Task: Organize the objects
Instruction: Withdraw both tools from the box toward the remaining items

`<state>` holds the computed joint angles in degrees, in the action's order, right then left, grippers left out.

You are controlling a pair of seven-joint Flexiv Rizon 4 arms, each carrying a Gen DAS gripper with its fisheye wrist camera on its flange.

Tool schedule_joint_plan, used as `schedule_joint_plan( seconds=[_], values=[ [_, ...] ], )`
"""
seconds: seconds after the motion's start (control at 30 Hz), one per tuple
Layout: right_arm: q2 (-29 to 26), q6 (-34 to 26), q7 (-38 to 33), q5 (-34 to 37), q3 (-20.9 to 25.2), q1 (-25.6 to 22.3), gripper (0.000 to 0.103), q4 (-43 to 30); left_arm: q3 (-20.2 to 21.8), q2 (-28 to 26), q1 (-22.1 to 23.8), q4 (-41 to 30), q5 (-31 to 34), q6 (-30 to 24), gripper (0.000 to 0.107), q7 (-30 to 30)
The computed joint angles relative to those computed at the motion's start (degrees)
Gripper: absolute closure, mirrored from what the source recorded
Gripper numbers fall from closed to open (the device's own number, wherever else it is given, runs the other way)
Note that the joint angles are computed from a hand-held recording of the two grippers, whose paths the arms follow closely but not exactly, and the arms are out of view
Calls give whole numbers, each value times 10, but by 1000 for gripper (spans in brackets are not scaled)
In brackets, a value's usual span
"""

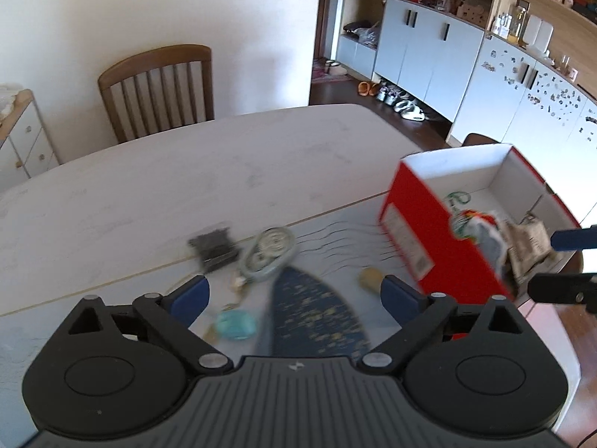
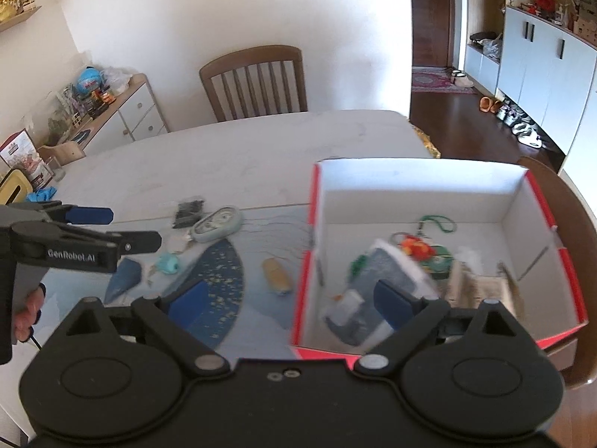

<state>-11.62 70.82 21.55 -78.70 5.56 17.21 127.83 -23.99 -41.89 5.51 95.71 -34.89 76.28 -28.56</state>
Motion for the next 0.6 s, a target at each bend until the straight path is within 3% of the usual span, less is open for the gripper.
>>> schedule_joint_plan(
  seconds=[0.33,0.6],
  values=[
    [-87,-23,7,36,-16,56,10,-84,8,-48,25,-25,20,23,8,24],
    [-145,-77,2,86,-37,103,11,-130,23,-88,18,-38,68,56,8,-3]
  ],
)
